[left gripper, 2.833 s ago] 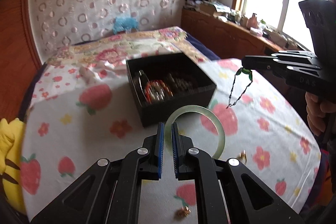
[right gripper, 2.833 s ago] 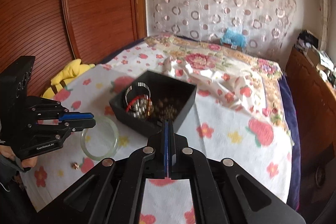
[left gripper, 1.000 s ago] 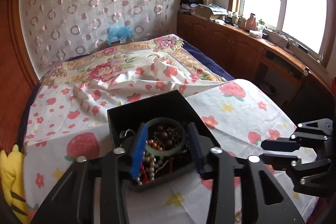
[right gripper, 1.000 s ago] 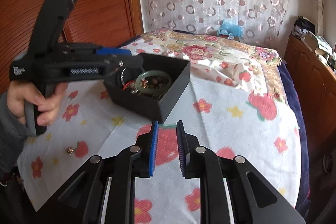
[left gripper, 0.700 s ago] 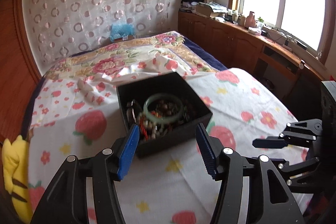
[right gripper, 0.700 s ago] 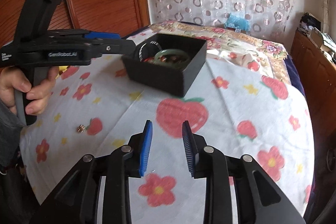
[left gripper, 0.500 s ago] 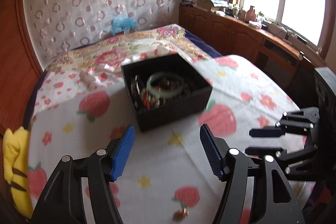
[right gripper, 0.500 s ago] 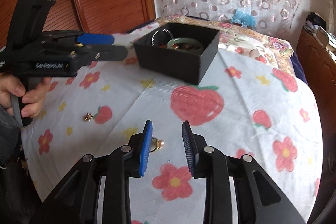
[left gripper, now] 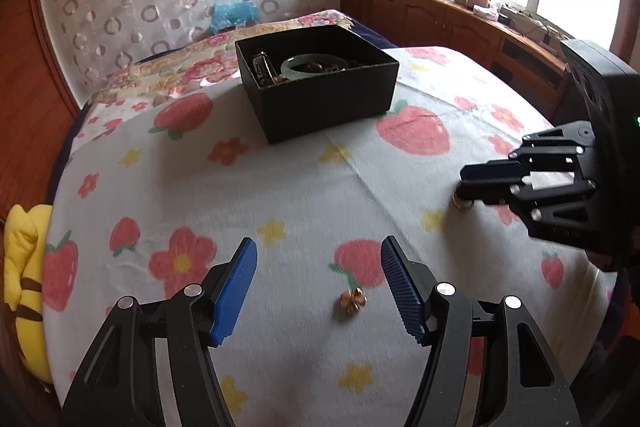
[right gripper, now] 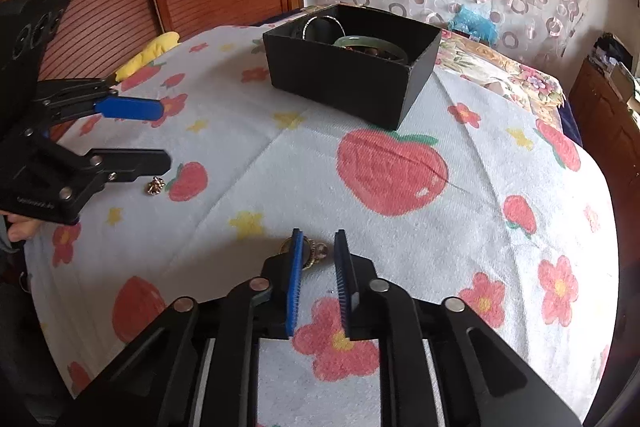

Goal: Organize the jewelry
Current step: 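Grasp the gold flower charm with the left tool while the right tool grasps the gold ring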

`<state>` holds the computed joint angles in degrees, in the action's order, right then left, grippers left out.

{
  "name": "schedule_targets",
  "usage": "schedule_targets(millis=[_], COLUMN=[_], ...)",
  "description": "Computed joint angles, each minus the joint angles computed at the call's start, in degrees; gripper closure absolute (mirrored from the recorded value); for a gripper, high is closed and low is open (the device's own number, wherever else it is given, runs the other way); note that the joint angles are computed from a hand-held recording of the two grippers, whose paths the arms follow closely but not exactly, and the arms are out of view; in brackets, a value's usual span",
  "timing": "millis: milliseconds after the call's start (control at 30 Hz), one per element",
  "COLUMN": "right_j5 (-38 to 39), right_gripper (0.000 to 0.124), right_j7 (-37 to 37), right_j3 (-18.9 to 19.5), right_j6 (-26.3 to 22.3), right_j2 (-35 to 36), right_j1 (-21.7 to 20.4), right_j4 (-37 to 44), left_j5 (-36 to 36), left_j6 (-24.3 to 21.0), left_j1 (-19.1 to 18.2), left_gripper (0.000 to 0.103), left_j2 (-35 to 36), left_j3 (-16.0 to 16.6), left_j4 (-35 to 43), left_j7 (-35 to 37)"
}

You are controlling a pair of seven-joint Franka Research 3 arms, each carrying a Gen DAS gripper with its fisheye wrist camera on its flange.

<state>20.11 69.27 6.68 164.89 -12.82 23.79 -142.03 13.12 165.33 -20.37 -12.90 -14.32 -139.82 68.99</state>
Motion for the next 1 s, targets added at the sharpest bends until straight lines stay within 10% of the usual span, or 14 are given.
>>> schedule_targets(millis=[267,633,1000], right_j5=[1.18,3.41,3.64], right_gripper=[0.112,0.112,0.112], right_j7=[-1.11,-3.06,-4.34], right_j3=[-0.55,-1.1,-1.63], right_j6=[0.97,1.33,1.33], right_j2=[-0.79,-0.25,0.16], right_j1=[0.44,0.96,0.14], right_j4=[-0.38,0.35,2.19], left_j5=[1.37,1.33,-2.32], left_j6=[-2.02,-3.18,-1.05], left_j1=[-0.53,-1.01,-2.03], left_gripper=[0.042,0.081,0.089], left_j2=[-0.61,-1.05,-0.23], left_j3=[-0.57,-0.79,0.4], left_j4=[-0.5,-1.28,-0.91], left_j7=[1.45,2.37,4.29])
